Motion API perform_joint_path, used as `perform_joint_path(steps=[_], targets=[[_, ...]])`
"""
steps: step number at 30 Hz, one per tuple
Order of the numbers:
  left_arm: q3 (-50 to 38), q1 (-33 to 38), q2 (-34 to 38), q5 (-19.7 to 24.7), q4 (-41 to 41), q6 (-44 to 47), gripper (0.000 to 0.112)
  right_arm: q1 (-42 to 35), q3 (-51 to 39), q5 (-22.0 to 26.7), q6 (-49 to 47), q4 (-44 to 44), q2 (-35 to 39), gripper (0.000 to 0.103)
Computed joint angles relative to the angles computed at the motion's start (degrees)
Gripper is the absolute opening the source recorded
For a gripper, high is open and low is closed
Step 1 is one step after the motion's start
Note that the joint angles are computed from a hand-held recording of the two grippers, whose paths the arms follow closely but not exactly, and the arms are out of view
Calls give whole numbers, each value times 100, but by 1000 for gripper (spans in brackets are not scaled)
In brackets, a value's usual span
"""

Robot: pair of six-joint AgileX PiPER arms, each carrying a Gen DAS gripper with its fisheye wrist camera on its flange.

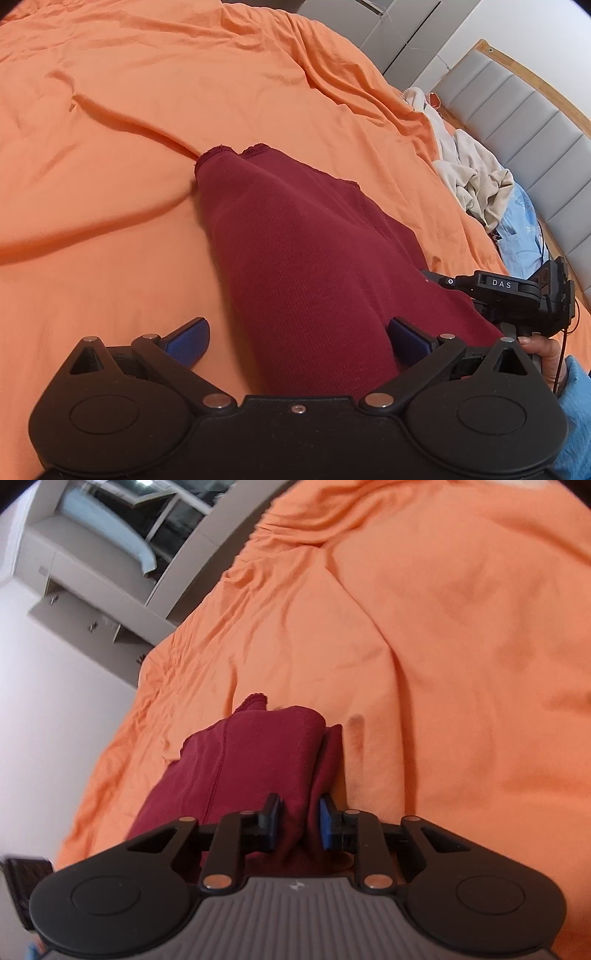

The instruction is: Fold small clothes

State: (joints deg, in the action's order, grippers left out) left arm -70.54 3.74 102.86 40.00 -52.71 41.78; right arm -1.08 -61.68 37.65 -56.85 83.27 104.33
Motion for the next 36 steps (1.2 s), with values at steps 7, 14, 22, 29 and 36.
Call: perform_joint_path(steps=[7,14,22,29,36], targets=[[-124,-64,-5,4,215,-183,102,592,392,-1122,-769,-66,-608,21],[-610,66,473,361,-138,-81,102,964,708,-1786,-1683,415,-953,21],[-923,241,916,693,-614,-251,94,1470,943,-2534,-2889,988,-1266,19],[-913,156,939,680,-624,-64,85,1396,863,-2447,-2365,578,-1193,19],[-871,144,824,624,-657,64,58,1381,854,-2476,-2401,756,-1285,16]])
